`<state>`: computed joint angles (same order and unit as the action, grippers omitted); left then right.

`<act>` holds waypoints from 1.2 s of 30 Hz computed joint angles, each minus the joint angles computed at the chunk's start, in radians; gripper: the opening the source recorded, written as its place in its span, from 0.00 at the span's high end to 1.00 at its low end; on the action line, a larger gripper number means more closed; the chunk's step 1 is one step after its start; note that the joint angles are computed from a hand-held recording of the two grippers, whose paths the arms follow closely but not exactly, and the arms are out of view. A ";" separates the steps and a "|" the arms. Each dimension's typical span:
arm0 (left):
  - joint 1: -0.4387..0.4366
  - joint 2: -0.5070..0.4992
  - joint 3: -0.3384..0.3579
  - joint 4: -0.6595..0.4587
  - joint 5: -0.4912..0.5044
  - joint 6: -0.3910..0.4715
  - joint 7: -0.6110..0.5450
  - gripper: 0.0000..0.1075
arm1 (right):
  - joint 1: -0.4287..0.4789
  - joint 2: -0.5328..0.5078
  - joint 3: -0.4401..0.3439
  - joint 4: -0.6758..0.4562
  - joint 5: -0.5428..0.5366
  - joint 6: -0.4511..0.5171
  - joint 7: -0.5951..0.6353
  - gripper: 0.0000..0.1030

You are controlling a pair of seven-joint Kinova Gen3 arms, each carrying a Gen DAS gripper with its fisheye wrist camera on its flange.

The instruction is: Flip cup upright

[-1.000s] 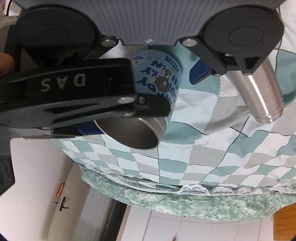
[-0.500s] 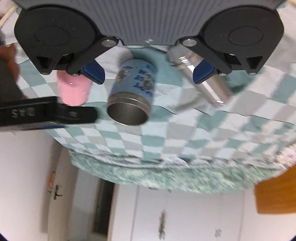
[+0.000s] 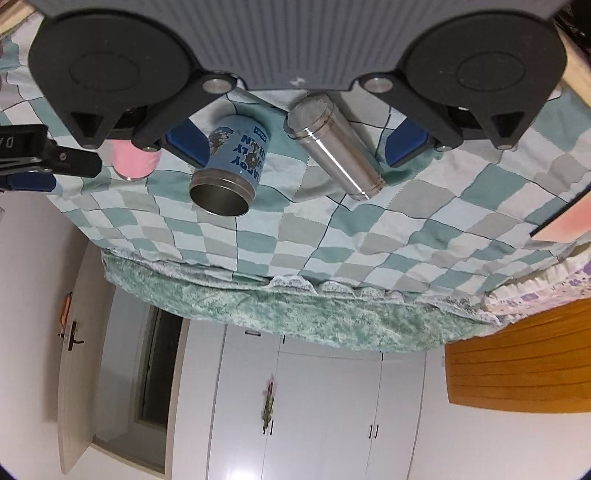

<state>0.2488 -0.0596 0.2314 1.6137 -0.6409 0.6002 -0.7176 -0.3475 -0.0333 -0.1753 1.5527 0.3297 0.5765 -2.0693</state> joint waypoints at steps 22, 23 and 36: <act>-0.202 -0.452 0.348 0.302 -0.075 0.134 0.226 0.04 | 0.123 -0.443 -0.297 0.359 0.115 -0.026 -0.239 0.00; -0.209 -0.477 0.357 0.310 -0.065 0.136 0.216 0.04 | 0.122 -0.469 -0.305 0.370 0.096 -0.017 -0.229 0.00; -0.223 -0.790 0.394 0.445 0.122 0.123 0.106 0.04 | 0.198 -0.723 -0.407 0.441 -0.135 0.038 -0.160 0.00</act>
